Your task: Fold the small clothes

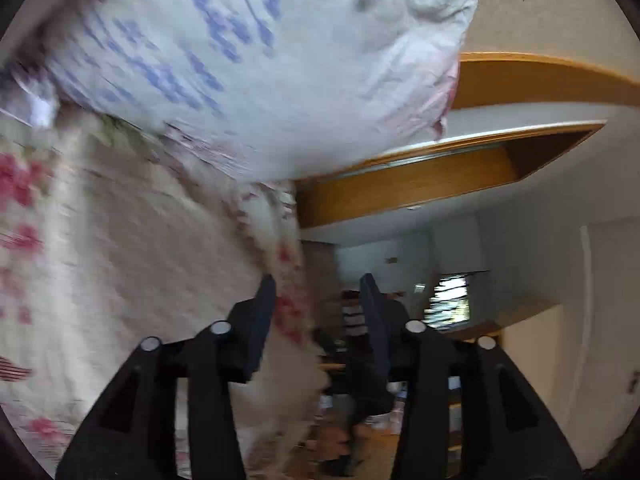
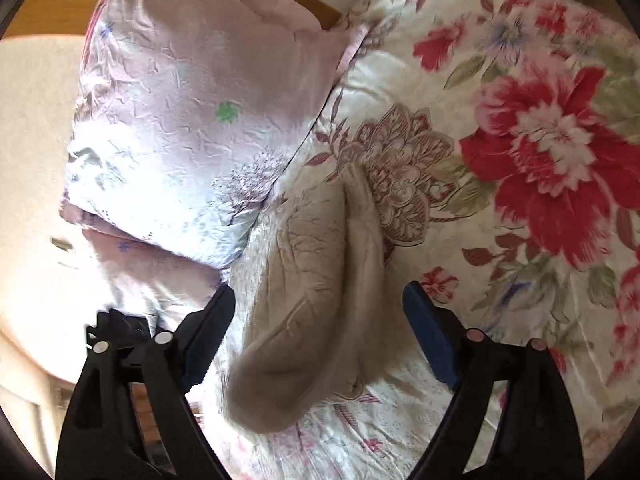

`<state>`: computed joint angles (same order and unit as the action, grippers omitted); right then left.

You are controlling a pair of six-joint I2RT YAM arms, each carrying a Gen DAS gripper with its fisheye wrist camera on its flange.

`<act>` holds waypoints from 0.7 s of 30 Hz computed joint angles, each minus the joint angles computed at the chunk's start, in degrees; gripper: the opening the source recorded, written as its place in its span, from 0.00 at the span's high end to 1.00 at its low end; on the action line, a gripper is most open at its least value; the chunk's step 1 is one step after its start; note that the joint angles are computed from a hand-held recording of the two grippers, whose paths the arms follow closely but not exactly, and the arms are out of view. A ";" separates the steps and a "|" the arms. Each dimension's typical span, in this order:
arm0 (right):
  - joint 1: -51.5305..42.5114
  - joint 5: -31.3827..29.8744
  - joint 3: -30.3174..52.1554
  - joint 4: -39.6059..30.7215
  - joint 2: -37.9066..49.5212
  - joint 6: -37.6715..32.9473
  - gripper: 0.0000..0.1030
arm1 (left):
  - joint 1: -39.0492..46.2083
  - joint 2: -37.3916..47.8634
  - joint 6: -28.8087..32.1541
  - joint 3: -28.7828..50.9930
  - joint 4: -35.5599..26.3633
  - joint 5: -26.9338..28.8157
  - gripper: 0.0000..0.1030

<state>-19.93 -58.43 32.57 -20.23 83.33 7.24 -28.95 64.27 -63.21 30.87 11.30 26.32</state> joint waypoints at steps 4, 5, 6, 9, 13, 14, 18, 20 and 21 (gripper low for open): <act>0.06 -1.96 5.25 -1.26 7.73 -0.41 0.12 | 4.38 -9.88 8.32 -3.06 -19.14 -4.12 0.44; 0.75 -2.29 7.09 -2.88 10.11 -1.01 0.12 | 4.12 -10.77 8.63 -3.77 -21.12 -5.24 0.43; 1.87 -1.50 9.10 -4.90 11.91 -1.49 0.12 | 2.09 -11.79 8.23 -4.80 -22.49 -7.41 0.42; 6.42 2.00 14.13 -11.14 15.67 -4.85 0.08 | -3.73 -10.77 8.81 -5.52 -24.13 -12.37 0.38; 8.35 -2.38 19.84 -20.33 21.49 -10.25 0.06 | -10.92 -0.24 11.78 -1.10 -24.00 -17.45 0.31; 8.50 -2.97 19.41 -19.33 21.24 -9.80 0.06 | -12.55 2.12 11.82 -0.01 -23.36 -18.72 0.29; 12.32 -3.58 15.23 -13.54 17.28 -6.45 0.55 | -13.77 8.42 8.21 1.38 -17.83 -20.69 0.39; 13.95 -5.14 11.49 -9.80 11.28 -4.66 0.62 | -10.48 4.37 7.25 -1.76 -16.58 -16.90 0.60; 14.75 -6.72 10.47 -9.64 8.61 -4.28 0.63 | -8.19 -0.15 7.94 -4.33 -16.43 -13.38 0.66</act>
